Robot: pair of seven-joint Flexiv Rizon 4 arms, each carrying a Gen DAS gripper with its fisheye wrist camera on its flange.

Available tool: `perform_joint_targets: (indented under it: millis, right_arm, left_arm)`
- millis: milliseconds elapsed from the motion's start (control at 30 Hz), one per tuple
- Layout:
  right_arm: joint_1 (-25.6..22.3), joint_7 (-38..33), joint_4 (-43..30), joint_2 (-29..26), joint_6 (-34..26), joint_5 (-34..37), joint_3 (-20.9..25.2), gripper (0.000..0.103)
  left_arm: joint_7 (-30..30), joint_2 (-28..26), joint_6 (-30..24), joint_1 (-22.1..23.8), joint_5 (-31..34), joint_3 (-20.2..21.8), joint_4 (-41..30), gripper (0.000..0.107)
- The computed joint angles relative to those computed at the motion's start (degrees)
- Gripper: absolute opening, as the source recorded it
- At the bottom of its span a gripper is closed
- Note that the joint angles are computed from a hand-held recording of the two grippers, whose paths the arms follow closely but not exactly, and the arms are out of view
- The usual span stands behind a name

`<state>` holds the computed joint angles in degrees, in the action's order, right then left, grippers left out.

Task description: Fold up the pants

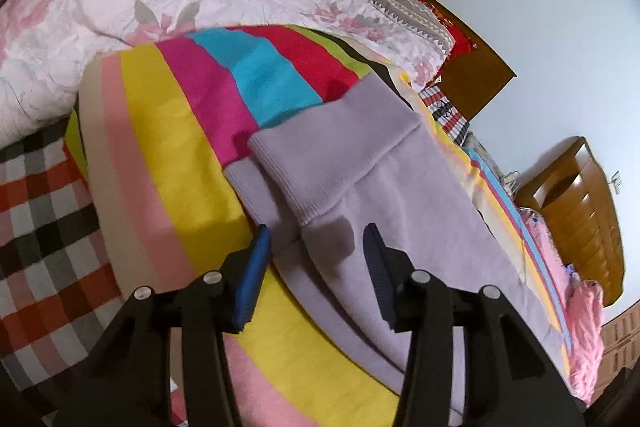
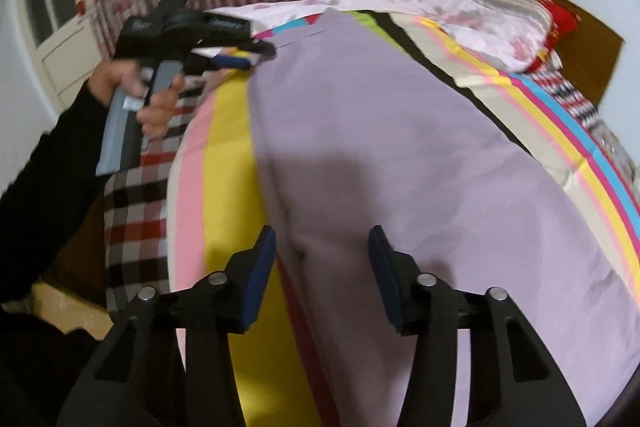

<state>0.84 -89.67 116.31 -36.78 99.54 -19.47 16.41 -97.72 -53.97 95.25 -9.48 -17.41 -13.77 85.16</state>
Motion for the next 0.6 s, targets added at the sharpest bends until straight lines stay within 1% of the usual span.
perform_joint_targets:
  millis: [33,67,100,133,200,233,300,400,433,467,500,533,567,600]
  right_arm:
    - [1.00,0.01,-0.18,0.02,-0.23,0.00,-0.97,0.038]
    - [1.60,-0.07,-0.48,-0.04,-0.79,-0.10,-1.56,0.033]
    - [2.33,-0.35,-0.88,-0.09,-1.45,-0.32,-2.34,0.031]
    - [3.38,-0.75,-0.87,0.04,-1.40,-0.39,-3.37,0.031]
    - [4.07,-1.22,-0.69,0.24,-1.44,-0.18,-3.93,0.031]
    - [5.66,-1.39,-0.28,0.45,-0.82,0.06,-5.68,0.030]
    - [11.66,-2.28,1.70,1.46,1.59,0.61,-12.10,0.029]
    - [17.02,-3.15,2.76,2.02,2.52,1.76,-17.46,0.029]
    - [17.75,-3.54,2.86,1.97,2.91,2.11,-18.19,0.029]
    - [17.35,-3.86,2.73,1.89,2.97,2.19,-17.70,0.024]
    - [17.81,-3.86,2.80,1.79,3.35,2.54,-18.04,0.014]
    - [19.86,-4.29,3.11,1.58,4.72,3.58,-20.25,0.009]
    - [21.28,-4.56,3.36,1.52,5.76,4.71,-21.62,0.004]
    - [21.09,-4.17,3.42,1.60,6.75,5.73,-21.31,0.004]
  left_arm:
    - [-0.46,0.28,-0.21,-1.25,-0.17,1.82,-0.13,0.047]
    - [-0.94,0.54,-0.54,-2.48,-0.34,3.58,-0.29,0.046]
    - [-1.16,0.74,-0.76,-3.29,-0.28,4.71,-0.41,0.043]
    - [-1.15,0.94,-0.89,-3.62,-0.08,5.21,-0.32,0.042]
    - [-0.90,1.33,-1.09,-4.46,0.51,6.29,-0.21,0.043]
    - [-0.94,1.42,-1.01,-4.83,0.67,6.82,-0.11,0.043]
    - [-0.50,1.32,-1.51,-5.07,1.10,7.13,-0.31,0.046]
    - [-0.51,0.99,-1.89,-4.67,0.96,6.58,-0.52,0.055]
    - [-0.31,0.93,-1.57,-4.16,1.06,5.78,-0.30,0.055]
    - [-0.09,0.90,-1.56,-3.91,1.15,5.38,-0.27,0.055]
    - [-0.10,0.92,-1.42,-4.01,1.16,5.50,-0.21,0.055]
    - [-0.13,0.97,-1.23,-4.13,1.18,5.64,-0.16,0.053]
    - [-0.30,1.11,-1.09,-4.61,1.16,6.33,-0.11,0.053]
    - [-0.40,1.20,-1.04,-4.96,1.18,6.83,-0.12,0.053]
